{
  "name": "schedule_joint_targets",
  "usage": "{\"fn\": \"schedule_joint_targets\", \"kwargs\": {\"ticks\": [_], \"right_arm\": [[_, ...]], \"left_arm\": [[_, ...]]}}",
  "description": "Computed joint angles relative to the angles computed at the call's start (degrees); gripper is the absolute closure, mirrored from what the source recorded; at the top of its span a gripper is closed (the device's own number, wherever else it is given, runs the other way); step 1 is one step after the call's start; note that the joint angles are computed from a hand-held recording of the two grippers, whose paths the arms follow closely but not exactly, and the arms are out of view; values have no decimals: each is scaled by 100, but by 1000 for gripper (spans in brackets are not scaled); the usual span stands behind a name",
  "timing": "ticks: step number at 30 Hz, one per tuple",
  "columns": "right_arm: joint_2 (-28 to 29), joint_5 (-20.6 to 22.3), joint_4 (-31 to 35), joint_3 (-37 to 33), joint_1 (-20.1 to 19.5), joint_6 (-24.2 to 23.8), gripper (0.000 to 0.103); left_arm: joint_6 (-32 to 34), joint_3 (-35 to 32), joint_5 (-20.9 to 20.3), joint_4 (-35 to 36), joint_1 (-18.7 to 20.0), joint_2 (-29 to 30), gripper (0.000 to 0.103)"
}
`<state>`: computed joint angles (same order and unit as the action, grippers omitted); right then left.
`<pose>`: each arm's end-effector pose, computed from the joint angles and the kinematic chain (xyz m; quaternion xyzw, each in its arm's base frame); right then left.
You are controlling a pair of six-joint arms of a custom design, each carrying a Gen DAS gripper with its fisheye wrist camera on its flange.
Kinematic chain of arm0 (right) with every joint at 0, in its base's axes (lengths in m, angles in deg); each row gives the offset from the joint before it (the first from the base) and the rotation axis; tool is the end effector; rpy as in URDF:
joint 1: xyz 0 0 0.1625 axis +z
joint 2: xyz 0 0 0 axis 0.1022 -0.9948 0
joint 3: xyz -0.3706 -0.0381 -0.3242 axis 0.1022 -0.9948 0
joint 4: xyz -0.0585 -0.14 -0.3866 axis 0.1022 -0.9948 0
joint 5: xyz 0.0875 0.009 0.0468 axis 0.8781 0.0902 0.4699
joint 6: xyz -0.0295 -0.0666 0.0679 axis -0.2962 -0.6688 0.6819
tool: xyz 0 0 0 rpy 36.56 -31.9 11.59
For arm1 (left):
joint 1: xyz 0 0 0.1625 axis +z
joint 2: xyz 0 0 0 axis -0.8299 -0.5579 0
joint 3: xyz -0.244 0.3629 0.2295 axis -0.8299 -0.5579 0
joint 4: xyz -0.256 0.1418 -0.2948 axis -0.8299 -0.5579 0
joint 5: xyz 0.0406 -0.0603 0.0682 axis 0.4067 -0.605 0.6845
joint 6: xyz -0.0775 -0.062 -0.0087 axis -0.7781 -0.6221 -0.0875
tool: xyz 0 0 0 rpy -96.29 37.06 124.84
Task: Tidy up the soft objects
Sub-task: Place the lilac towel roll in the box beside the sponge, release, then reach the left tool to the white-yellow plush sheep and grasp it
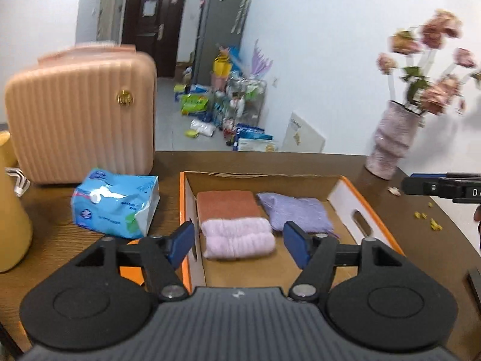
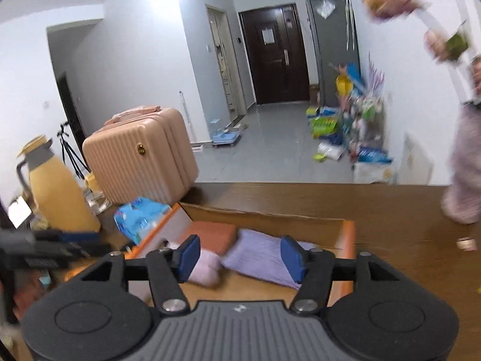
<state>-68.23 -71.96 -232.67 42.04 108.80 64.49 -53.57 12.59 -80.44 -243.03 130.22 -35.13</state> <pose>0.4075 -0.6964 0.0976 0.2125 -0.8492 0.4236 0.2332 -0.0407 -0.7341 0.4261 0.3139 0.8693 -0.3382 0.1771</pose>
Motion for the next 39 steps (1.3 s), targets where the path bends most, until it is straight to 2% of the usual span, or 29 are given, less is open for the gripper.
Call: {"fn": "schedule_joint_targets", "kwargs": {"ticks": [2,5,10,15,22,23,24,25,27,30,32,33,36,39], "right_arm": [[-338,-159,-129,573,57,-103,43],[-713,-358,-404,1286,121,-61,43],[-977,-297,-940,1982,192,-141,41],[-649,-27,-1619,2347,-30,-53,37],[100,99,-2406,2504,-536,461,37],[151,241,-2572,2533,-604,625,39],[166,378,-2685,2583,-664,766,52],[165,576,-2819,2672,-729,895,57],[214,601,-3324,2868,-747,1153,59],[345,37,-4303,3368,-510,1391,59],[494,-395,-4753,3740,-212,1833,49],[504,-369,-4790,4009,-68,2088,44],[541,442,-5370,4657,112,2150,45],[610,226,-5993,4743,283,1820,43]], "left_arm": [[-65,241,13,140,-77,-297,34],[55,649,81,-119,-207,-648,34],[121,1126,263,-493,-397,-923,33],[132,2192,112,-1694,-321,-1153,29],[-278,3315,-239,-2174,-154,-1134,29],[-276,3413,-229,-2254,-168,-1117,29],[-251,3537,-216,-2373,-195,-1091,29],[-221,3641,-200,-2462,-216,-1079,29],[-162,3818,-216,-2593,-246,-1084,29],[-165,4038,-499,-2387,-209,-1249,28],[-183,4131,-828,-2071,-124,-1418,28],[-173,4166,-1004,-1897,-77,-1493,28],[-87,4223,-1262,-1619,27,-1632,28],[-172,4154,-1598,-1288,120,-1631,26]]}}
